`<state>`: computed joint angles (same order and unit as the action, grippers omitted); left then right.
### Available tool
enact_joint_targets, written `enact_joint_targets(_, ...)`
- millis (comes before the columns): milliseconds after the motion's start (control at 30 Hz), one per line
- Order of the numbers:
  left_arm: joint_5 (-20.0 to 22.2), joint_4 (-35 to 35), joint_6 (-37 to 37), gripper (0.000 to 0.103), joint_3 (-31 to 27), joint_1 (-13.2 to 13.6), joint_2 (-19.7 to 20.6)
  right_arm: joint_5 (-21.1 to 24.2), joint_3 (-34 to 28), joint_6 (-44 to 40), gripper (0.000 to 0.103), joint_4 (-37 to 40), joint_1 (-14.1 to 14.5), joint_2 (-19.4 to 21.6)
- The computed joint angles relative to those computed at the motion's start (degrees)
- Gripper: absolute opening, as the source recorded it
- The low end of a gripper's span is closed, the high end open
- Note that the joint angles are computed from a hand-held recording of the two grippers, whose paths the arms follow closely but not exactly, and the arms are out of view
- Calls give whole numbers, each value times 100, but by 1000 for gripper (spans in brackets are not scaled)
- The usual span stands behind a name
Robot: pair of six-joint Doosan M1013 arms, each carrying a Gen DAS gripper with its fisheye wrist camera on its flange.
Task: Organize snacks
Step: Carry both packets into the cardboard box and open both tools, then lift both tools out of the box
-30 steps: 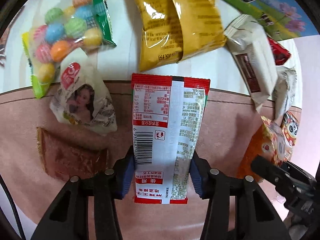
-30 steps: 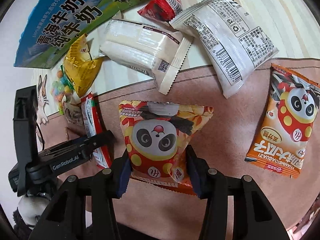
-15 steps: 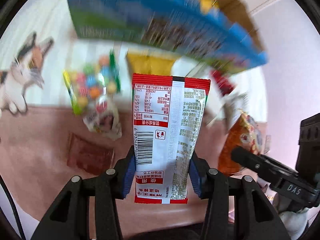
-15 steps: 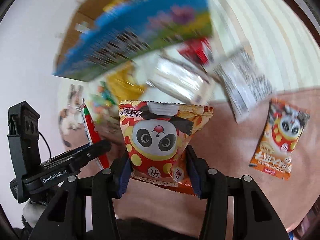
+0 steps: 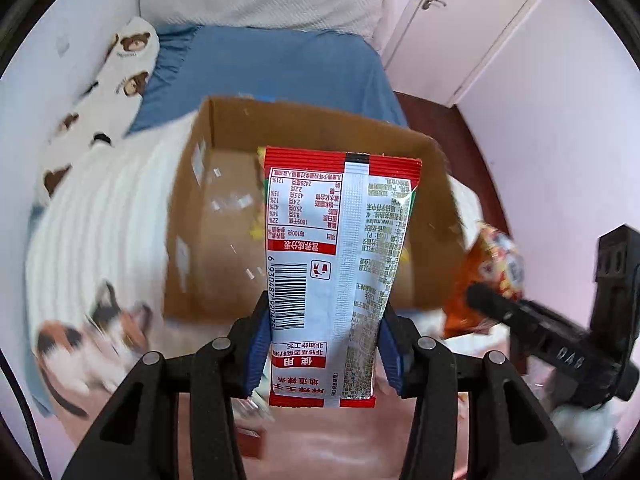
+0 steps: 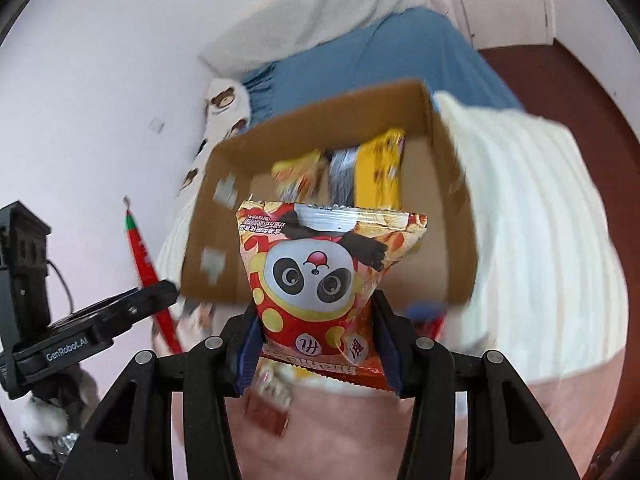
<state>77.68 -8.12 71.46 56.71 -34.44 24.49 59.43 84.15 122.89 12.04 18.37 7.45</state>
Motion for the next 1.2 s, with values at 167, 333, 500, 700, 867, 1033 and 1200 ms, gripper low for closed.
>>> enact_joint_targets(167,466,381,52,45,-738,86,654,258,-512,69,53,-442,-217,509)
enact_joint_targets(333,730,613,74,46,-1191,191,1205,563,-977,73,53,-562,-420,984)
enact_joint_targets(500,1088,829,37,51,-1727,208,1686,929,-1449,122,61,-862,-447,1472)
enact_joint_targets(700,760,832,-55,90,-1800,250,1801,1108,-1635,194,94,-1028,-451,1713)
enact_joint_targets(867,633,901,2,90,-1698,211,1735,1191,-1561,132,97,-1071,-394,1699)
enact_joint_targets(1033,352,921,24,90,-1306,157,1503,1073,-1392,139,97,-1053,-350,1563)
enact_joint_targets(1200,-121,1164,-32,90,-715,36,1106,991,-1223,256,97,-1469,-164,1347)
